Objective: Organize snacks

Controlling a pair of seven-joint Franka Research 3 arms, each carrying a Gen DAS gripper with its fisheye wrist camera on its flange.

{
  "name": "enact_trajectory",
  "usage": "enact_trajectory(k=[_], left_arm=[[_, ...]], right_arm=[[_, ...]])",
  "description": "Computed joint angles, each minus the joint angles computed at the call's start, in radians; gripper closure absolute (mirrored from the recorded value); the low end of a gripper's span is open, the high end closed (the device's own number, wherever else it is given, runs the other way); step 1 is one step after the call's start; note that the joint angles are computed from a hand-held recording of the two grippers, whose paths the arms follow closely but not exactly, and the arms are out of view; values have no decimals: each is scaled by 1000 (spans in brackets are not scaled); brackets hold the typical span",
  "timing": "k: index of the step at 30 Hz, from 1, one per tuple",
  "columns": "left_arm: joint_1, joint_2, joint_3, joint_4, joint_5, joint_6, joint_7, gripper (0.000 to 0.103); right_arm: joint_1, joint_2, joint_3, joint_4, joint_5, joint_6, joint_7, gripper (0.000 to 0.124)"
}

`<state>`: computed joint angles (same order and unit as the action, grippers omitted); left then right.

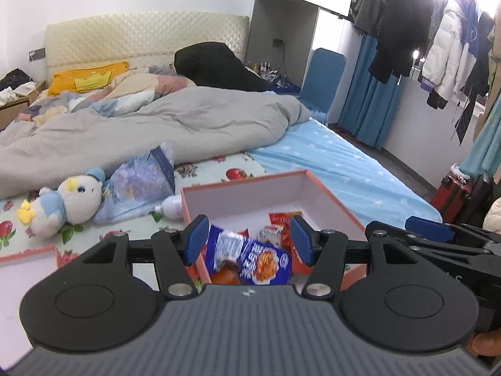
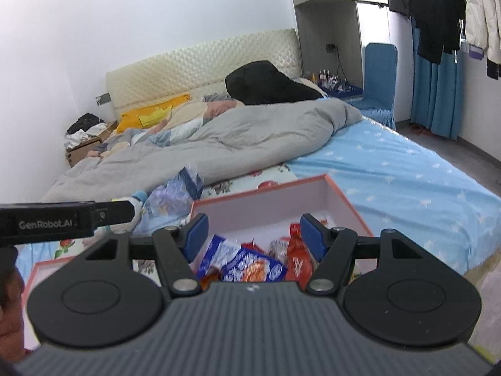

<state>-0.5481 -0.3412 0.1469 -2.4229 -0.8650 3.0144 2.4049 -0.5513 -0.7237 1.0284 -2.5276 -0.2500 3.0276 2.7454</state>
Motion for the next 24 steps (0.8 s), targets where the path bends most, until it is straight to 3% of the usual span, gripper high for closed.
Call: enact_trajectory(k=[7, 17, 24], left_arm=[[-14, -56, 12, -115, 59, 81, -43, 40], [-211, -43, 209, -164, 90, 134, -56, 40], [-241, -40, 248, -175, 169, 153, -130, 40]], right_arm=[[26, 25, 30, -14, -8, -5, -3, 57], [19, 15, 71, -54, 6, 25, 37, 57], [22, 6, 69, -56, 11, 15, 31, 57]])
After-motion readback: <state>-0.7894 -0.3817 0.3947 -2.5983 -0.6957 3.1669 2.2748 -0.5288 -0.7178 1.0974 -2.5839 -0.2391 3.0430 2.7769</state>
